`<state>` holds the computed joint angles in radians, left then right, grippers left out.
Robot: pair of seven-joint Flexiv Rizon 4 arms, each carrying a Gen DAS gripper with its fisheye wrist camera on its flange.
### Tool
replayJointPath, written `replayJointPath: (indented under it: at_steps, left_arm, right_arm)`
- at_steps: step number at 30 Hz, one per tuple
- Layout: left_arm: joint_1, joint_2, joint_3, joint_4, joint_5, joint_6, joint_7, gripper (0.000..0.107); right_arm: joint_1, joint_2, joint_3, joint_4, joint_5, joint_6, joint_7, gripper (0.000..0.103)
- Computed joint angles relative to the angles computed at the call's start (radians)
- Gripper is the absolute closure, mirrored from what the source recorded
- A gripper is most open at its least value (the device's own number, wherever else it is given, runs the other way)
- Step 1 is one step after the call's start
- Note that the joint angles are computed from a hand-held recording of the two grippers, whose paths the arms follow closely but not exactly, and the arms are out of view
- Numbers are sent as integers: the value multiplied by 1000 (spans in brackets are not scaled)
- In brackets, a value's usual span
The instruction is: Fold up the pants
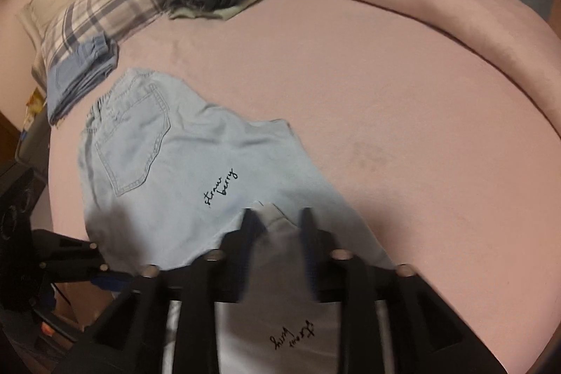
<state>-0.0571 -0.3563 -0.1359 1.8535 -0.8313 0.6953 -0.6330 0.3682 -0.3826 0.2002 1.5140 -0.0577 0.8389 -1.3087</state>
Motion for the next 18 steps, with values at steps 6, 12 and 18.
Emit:
replayJointPath:
  at_steps: [6, 12, 18]
  left_arm:
    - [0, 6, 8, 1, 33, 10, -1, 84]
    - [5, 25, 10, 27, 10, 31, 32, 91]
    - [1, 27, 22, 19, 51, 20, 6, 88]
  right_arm:
    - [-15, -27, 23, -56, 57, -85, -65, 71]
    - [3, -9, 12, -37, 45, -62, -78, 88]
    - [24, -37, -1, -66, 12, -95, -61, 88]
